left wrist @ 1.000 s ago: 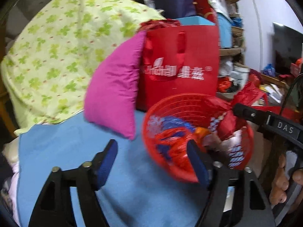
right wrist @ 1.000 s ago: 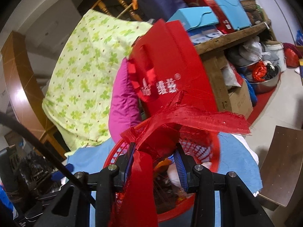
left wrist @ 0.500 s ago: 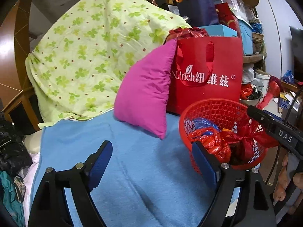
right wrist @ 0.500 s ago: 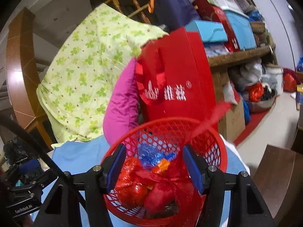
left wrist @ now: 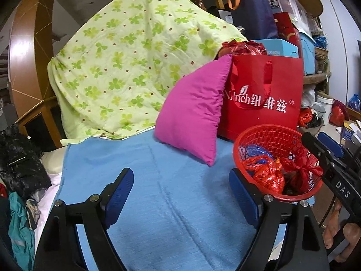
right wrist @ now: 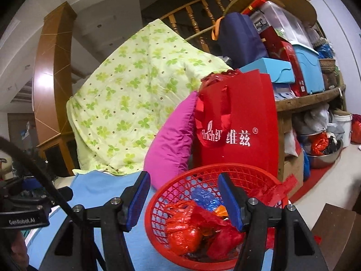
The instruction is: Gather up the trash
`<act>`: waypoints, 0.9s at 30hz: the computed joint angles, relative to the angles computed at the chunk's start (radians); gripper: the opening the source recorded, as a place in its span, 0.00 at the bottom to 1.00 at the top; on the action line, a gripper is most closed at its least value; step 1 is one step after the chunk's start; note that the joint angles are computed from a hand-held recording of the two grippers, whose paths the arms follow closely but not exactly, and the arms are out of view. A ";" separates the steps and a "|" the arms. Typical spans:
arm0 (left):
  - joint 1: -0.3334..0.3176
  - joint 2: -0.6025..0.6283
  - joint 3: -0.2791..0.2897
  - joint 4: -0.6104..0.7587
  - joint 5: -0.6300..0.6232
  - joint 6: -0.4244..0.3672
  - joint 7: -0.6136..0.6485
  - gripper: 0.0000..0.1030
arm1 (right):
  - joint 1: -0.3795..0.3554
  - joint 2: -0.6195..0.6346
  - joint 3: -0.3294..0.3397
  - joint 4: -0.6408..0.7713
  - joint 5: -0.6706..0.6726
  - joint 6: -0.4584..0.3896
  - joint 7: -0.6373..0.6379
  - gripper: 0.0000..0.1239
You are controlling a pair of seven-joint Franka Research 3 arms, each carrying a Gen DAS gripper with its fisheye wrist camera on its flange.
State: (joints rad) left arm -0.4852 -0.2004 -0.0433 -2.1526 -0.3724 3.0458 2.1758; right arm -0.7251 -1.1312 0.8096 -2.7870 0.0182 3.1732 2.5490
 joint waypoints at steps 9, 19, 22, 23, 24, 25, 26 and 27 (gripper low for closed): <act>0.061 -0.021 -0.008 -0.018 0.068 0.012 -0.093 0.93 | 0.083 0.008 0.001 0.014 -0.014 -0.054 0.014 0.53; 0.107 -0.044 0.006 -0.031 0.196 0.024 -0.227 0.93 | 0.170 0.049 -0.037 0.056 -0.057 -0.138 0.067 0.53; 0.106 -0.055 0.017 -0.039 0.216 0.029 -0.245 0.93 | 0.186 0.045 -0.047 0.068 -0.082 -0.163 0.079 0.53; 0.101 -0.060 0.024 -0.041 0.218 0.029 -0.248 0.94 | 0.191 0.043 -0.051 0.072 -0.089 -0.172 0.083 0.53; 0.092 -0.065 0.033 -0.045 0.216 0.028 -0.246 0.94 | 0.197 0.039 -0.055 0.078 -0.097 -0.187 0.087 0.53; 0.082 -0.070 0.043 -0.047 0.213 0.026 -0.242 0.94 | 0.201 0.036 -0.059 0.086 -0.106 -0.205 0.089 0.53; 0.074 -0.076 0.050 -0.050 0.212 0.026 -0.239 0.94 | 0.209 0.032 -0.065 0.096 -0.116 -0.234 0.090 0.53; 0.071 -0.082 0.053 -0.054 0.214 0.027 -0.239 0.94 | 0.216 0.029 -0.072 0.102 -0.126 -0.252 0.094 0.53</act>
State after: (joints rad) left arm -0.4141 -0.2822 0.0094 -2.2062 -0.1587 3.0729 1.9366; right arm -0.5095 -1.1020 0.7377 -2.6849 -0.1079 2.9209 2.6431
